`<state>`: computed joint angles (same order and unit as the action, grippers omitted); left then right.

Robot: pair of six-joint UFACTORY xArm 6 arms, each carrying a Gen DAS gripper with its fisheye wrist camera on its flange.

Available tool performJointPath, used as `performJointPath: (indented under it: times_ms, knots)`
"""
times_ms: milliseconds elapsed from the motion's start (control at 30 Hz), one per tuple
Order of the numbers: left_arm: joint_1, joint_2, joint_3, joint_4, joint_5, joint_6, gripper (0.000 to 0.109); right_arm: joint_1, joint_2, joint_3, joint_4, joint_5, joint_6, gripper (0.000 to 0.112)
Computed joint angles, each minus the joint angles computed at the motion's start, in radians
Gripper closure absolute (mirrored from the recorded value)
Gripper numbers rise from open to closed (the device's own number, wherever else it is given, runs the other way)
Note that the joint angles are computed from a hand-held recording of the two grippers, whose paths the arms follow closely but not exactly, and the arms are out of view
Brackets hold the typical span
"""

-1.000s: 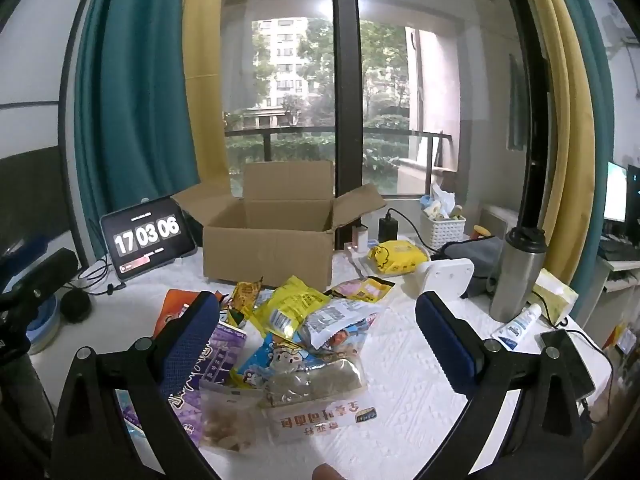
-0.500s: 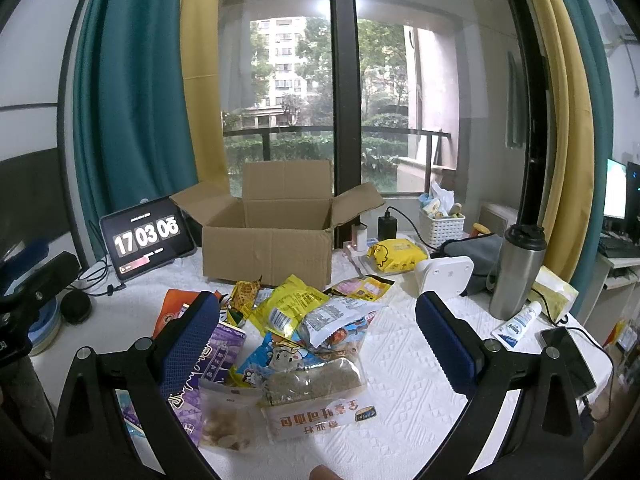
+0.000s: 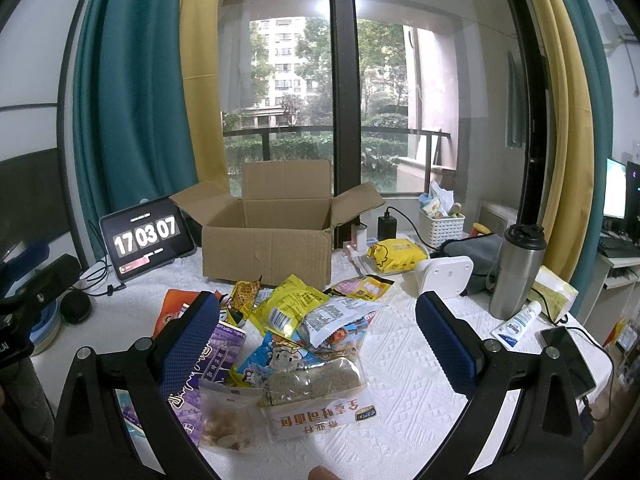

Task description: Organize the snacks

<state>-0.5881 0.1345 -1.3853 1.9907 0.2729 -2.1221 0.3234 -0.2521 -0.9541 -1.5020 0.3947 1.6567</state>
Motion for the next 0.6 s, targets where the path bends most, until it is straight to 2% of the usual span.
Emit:
performJointPath:
  times_ms: [600]
  knots:
    - [-0.008,0.006,-0.002,-0.016,0.000,0.017,0.006,-0.004,0.000,0.000,0.000,-0.003,-0.001,0.012]
